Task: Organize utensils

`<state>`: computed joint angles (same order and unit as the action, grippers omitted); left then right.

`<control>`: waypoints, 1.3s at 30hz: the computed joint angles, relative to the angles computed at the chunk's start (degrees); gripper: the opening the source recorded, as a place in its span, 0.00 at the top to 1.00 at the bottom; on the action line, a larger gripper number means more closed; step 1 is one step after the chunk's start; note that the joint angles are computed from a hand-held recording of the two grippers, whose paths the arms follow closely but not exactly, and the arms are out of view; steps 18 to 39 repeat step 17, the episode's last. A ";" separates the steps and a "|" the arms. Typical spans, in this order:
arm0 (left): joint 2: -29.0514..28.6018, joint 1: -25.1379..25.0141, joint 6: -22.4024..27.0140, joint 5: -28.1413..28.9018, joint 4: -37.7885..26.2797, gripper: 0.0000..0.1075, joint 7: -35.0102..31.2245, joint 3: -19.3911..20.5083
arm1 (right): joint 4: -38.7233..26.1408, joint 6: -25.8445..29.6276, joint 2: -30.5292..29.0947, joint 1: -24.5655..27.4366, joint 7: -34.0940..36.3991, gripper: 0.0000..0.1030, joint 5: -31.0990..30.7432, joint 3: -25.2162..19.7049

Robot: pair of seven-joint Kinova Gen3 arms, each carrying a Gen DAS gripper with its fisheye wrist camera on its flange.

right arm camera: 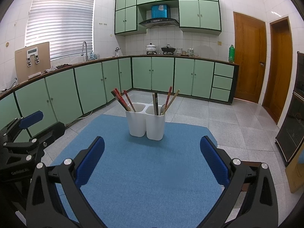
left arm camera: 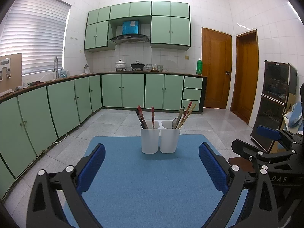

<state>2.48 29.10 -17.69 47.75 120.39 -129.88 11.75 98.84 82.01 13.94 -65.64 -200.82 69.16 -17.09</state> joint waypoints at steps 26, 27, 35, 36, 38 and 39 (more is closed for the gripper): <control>0.17 0.13 0.69 2.52 -0.73 0.10 -2.52 -0.23 | 0.17 -0.43 0.01 0.27 -0.12 0.05 -0.06 0.16; 0.17 0.13 0.69 2.52 -0.73 0.10 -2.52 -0.23 | 0.17 -0.43 0.01 0.27 -0.12 0.05 -0.06 0.16; 0.17 0.13 0.69 2.52 -0.73 0.10 -2.52 -0.23 | 0.17 -0.43 0.01 0.27 -0.12 0.05 -0.06 0.16; 0.17 0.13 0.69 2.52 -0.73 0.10 -2.52 -0.23 | 0.17 -0.43 0.01 0.27 -0.12 0.05 -0.06 0.16; 0.17 0.13 0.69 2.52 -0.73 0.10 -2.52 -0.23 | 0.17 -0.43 0.01 0.27 -0.12 0.05 -0.06 0.16; 0.17 0.13 0.69 2.52 -0.73 0.10 -2.52 -0.23 | 0.17 -0.43 0.01 0.27 -0.12 0.05 -0.06 0.16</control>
